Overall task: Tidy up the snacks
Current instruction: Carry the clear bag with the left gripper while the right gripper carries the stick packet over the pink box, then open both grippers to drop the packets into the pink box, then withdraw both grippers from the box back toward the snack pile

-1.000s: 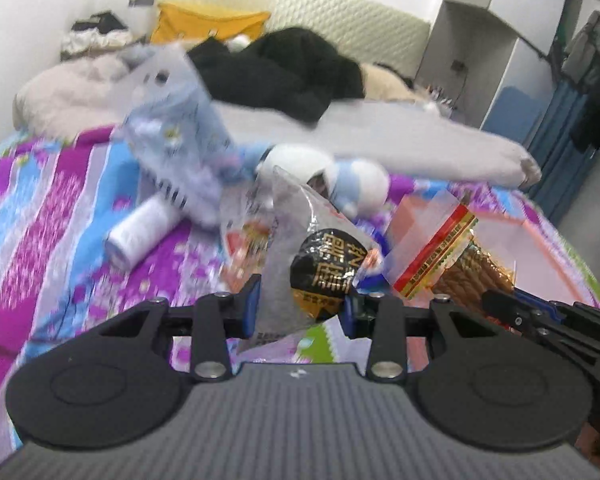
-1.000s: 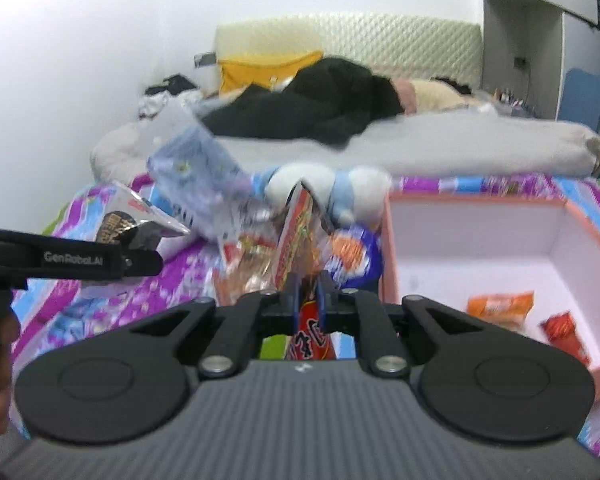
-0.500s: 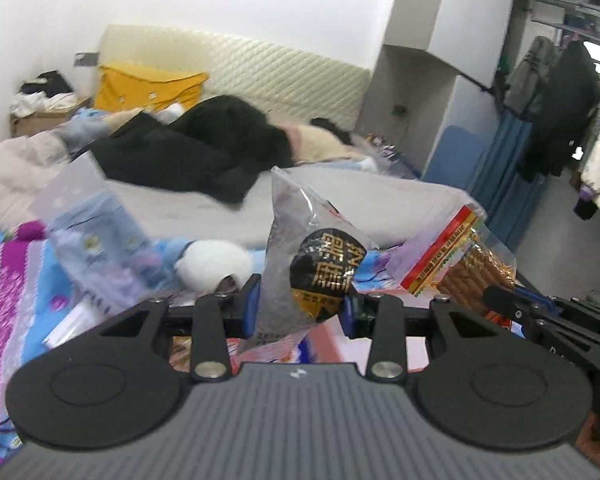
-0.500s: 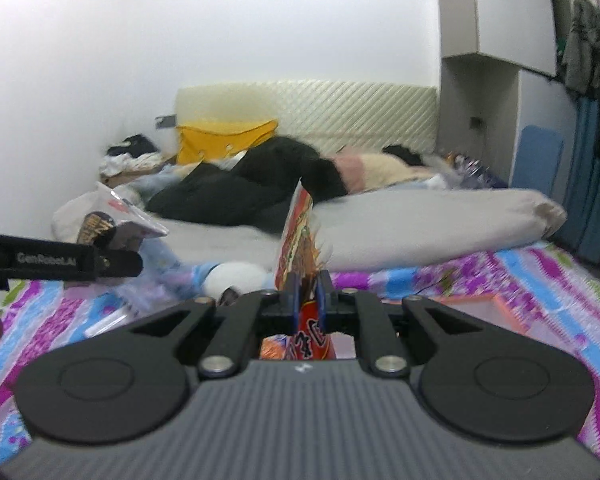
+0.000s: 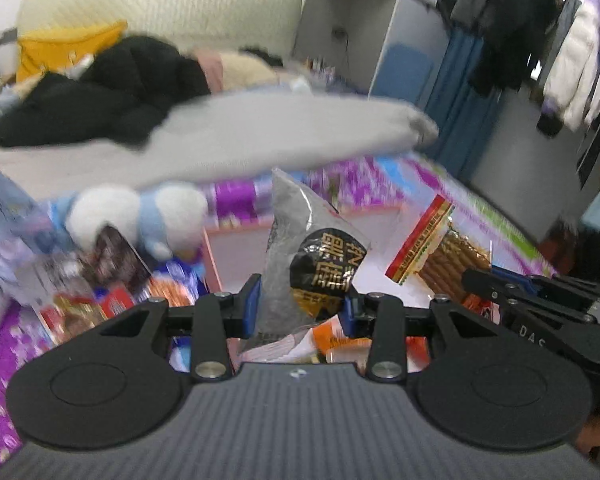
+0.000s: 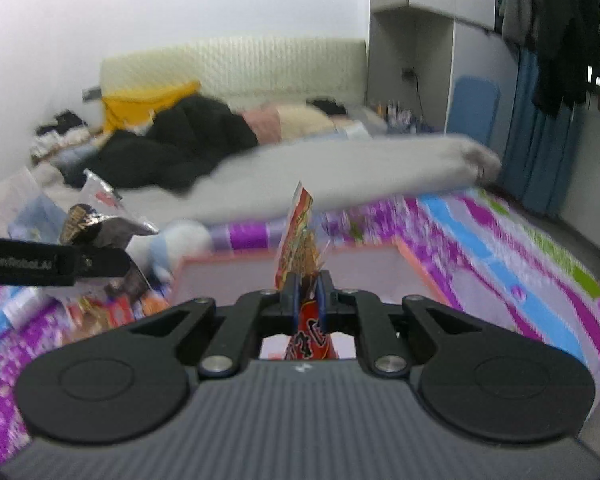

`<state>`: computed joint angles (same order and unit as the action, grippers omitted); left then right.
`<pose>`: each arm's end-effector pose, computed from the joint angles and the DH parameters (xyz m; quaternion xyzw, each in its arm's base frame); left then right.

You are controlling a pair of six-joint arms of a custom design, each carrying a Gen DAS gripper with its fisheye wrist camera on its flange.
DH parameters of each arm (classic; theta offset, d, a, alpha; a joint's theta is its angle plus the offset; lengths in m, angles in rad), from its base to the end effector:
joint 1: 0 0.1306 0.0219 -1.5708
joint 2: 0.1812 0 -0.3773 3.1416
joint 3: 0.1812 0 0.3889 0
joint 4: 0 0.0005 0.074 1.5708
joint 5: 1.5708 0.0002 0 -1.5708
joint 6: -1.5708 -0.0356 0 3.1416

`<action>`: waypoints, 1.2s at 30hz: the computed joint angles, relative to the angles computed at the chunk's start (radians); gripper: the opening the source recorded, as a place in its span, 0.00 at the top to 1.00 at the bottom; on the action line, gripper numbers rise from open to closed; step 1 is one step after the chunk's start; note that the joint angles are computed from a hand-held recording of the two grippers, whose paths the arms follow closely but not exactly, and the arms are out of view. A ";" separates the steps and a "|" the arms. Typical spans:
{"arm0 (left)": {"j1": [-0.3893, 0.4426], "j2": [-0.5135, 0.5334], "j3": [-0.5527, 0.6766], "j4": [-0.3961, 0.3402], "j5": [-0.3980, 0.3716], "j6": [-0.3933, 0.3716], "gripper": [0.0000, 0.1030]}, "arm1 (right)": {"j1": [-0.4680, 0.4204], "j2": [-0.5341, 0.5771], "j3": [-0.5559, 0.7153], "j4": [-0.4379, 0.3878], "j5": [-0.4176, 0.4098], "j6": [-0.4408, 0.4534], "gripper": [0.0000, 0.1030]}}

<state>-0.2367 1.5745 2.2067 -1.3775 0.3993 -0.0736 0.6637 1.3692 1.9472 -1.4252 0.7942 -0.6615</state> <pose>0.4665 -0.1273 0.6587 0.2173 0.8747 -0.2131 0.3771 0.3352 0.2293 0.6460 0.1360 0.8626 -0.0844 0.4799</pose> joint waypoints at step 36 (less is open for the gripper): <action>0.133 -0.133 -0.100 0.084 0.090 -0.063 0.33 | 0.112 -0.036 -0.030 0.104 0.062 -0.102 0.57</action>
<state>-0.1037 1.4415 2.1071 -1.2938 0.4891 -0.1371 0.7758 1.3332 1.9175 -1.3214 0.8565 -0.7635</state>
